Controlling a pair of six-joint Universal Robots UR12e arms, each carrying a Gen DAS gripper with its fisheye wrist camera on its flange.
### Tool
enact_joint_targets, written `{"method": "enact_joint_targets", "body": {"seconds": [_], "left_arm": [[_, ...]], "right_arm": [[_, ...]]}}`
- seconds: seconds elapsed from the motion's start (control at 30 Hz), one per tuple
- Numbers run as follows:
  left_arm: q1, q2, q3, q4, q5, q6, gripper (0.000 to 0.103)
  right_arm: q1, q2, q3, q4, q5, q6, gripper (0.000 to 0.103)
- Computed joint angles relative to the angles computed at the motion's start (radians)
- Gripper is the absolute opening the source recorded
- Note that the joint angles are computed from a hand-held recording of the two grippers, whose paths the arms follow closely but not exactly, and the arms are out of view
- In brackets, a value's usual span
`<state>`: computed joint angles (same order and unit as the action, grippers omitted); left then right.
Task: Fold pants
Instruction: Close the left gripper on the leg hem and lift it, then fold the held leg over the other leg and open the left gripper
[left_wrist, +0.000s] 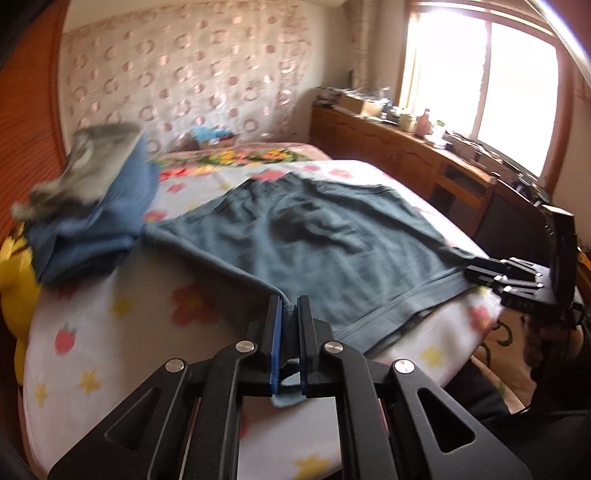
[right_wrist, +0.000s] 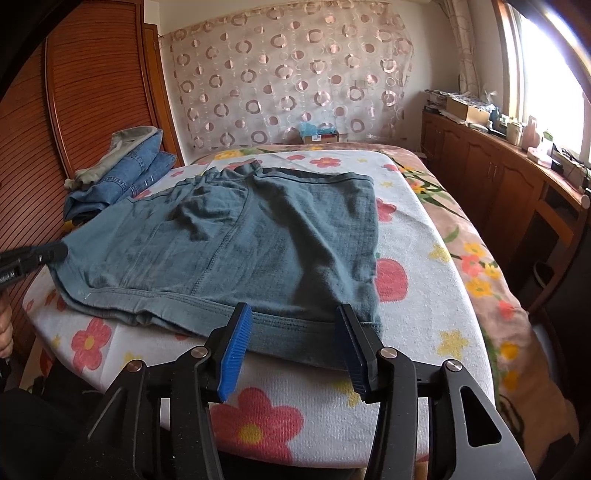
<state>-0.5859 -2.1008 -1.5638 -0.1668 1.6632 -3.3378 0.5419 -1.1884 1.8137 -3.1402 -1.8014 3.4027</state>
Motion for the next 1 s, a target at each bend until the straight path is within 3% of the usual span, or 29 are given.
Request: {"method": "enact_joint_targets", "body": {"seconds": [0.3,0.5,0.6,0.67,0.8,0.87,1.0], "left_arm": [[-0.02,-0.075,0.167,-0.071,-0.081,0.102,0.008],[-0.022,-0.085,0.197,-0.116,-0.05,0.072,0.012],[-0.023,-0.089,0.202,-0.15,-0.008,0.048,0.026],[-0.023,-0.09,0.2,-0.148,0.019,0.044,0.041],[-0.023,-0.083,0.179,-0.123,0.06,0.048,0.05],[-0.022,-0.079,0.165,-0.104,0.082,0.045,0.08],[-0.007,-0.068,0.135,-0.095,0.067,0.01,0.085]], "right_arm": [[0.005,0.0,0.001,-0.012,-0.005,0.005,0.05],[0.013,0.008,-0.011,-0.024,-0.002,-0.012,0.05],[0.015,0.014,-0.017,-0.026,0.006,-0.018,0.05],[0.016,0.019,-0.023,-0.025,0.01,-0.022,0.05],[0.017,0.027,-0.034,-0.02,0.018,-0.031,0.05],[0.018,0.032,-0.043,-0.016,0.019,-0.036,0.05],[0.021,0.045,-0.064,-0.015,0.022,-0.052,0.05]]}}
